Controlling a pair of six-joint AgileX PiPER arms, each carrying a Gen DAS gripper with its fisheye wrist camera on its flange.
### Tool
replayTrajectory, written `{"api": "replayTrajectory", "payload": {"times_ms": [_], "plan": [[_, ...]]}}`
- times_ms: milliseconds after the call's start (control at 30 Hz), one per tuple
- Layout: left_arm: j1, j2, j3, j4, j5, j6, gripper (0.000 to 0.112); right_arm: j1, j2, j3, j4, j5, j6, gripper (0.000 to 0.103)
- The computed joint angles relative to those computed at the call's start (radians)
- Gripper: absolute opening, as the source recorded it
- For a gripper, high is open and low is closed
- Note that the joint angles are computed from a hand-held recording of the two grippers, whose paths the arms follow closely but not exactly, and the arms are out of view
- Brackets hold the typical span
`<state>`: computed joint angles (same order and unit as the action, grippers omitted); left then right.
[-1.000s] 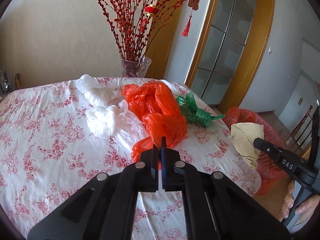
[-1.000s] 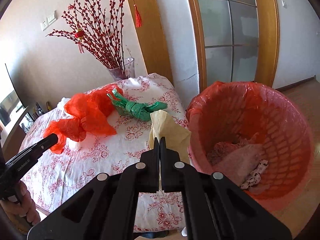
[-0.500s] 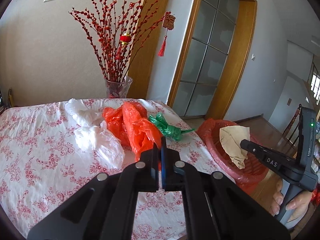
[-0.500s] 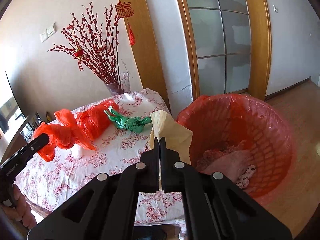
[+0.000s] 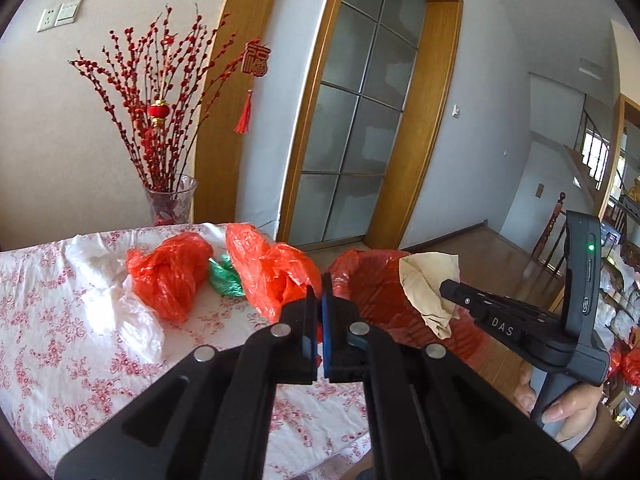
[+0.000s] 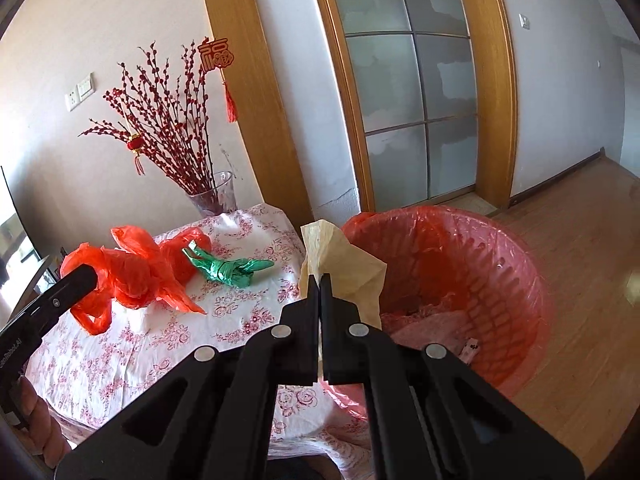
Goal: Collect trash
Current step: 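Carry the orange and beige bags in both grippers over the wastebasket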
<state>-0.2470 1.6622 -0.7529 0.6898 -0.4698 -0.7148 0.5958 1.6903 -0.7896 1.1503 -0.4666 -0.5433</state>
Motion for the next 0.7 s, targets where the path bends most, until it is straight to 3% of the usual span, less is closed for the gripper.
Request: {"api": "replayTrajectory", "payload": {"times_ms": [267,700], "plan": [[-0.141,0.039,-0.088,-0.041,0.047,0.028,0.003,-0.071,-0.073,0.071,-0.039,-0.007,0.035,0.001],[-0.273,0.222,-0.308,0.025,0.100,-0.043,0.003,-0.207,-0.110,0.129,-0.222,0.028,0.200,0.001]]}}
